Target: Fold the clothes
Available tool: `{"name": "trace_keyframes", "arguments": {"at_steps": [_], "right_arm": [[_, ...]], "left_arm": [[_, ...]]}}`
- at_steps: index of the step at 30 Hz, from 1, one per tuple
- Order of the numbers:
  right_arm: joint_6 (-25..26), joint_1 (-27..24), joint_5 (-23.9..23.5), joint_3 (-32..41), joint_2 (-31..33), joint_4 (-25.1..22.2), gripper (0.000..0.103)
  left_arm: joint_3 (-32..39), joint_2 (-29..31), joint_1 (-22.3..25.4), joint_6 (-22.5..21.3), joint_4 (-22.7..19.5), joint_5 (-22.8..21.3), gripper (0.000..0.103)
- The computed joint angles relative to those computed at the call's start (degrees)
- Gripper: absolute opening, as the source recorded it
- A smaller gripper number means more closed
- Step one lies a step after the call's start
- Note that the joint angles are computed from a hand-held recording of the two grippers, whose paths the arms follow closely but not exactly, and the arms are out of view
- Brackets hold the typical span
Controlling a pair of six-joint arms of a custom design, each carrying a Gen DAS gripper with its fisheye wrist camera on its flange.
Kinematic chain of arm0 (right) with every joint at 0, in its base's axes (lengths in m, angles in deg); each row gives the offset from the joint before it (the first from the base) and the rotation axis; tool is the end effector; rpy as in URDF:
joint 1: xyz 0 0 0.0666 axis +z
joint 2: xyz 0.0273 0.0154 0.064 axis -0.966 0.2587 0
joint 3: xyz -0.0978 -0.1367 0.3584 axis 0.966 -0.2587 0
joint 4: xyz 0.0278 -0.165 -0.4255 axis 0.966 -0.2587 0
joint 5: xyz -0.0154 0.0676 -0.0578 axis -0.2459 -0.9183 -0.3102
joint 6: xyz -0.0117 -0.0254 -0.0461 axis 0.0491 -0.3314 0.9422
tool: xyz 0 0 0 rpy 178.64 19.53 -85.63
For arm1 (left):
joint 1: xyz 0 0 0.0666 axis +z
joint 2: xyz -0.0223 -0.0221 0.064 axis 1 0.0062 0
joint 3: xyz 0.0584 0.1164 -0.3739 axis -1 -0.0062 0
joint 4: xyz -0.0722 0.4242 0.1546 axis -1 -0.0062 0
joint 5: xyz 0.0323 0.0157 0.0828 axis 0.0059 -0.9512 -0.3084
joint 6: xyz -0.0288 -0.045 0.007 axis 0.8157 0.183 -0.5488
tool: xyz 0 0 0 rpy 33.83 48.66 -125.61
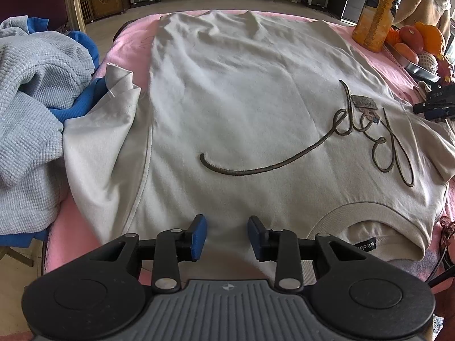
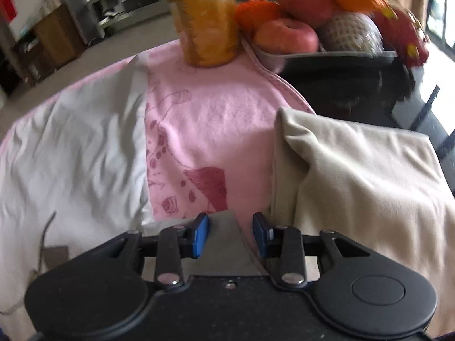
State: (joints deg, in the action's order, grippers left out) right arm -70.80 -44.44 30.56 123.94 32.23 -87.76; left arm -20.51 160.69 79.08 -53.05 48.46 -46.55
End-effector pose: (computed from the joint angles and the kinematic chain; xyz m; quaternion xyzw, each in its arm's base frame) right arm 0.4806 0.2672 0.2792 0.2196 0.9374 -0.0220 0.2694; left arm 0.4732 -0.0940 0.2631 0.1966 0.9449 -0.0689 0.2523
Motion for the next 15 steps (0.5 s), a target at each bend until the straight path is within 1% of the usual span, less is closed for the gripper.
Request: {"name": "trace_keyframes", "arguments": {"at_steps": [2,5,7,9,12,15], "right_arm": [[2.0,0.6,1.2,0.6,0.5,-0.2,0.019],[4.4,1.5,3.3,1.8,1.4,-1.3,0.008],[4.7,2.1,5.3,2.5,1.7,-2.5,0.007],[5.3,3.1,10.3,3.4,1.8,-2.9,0.006],[7.7,4.1,17.6,5.2,3.3,-3.9,0.006],[9.6,3.7,17.7,7.6,6.4,-7.2,0.006]], "left_arm": [[0.0,0.0,0.0,-0.1,0.1,0.0,0.033],[-0.1,0.1,0.0,0.0,0.2,0.1,0.033],[-0.2,0.0,0.0,0.0,0.2,0.1,0.034],[-0.3,0.0,-0.2,-0.1,0.4,-0.1,0.034],[-0.6,-0.2,-0.4,-0.6,0.7,-0.6,0.034],[-0.6,-0.2,-0.3,-0.7,0.8,-0.5,0.034]]}}
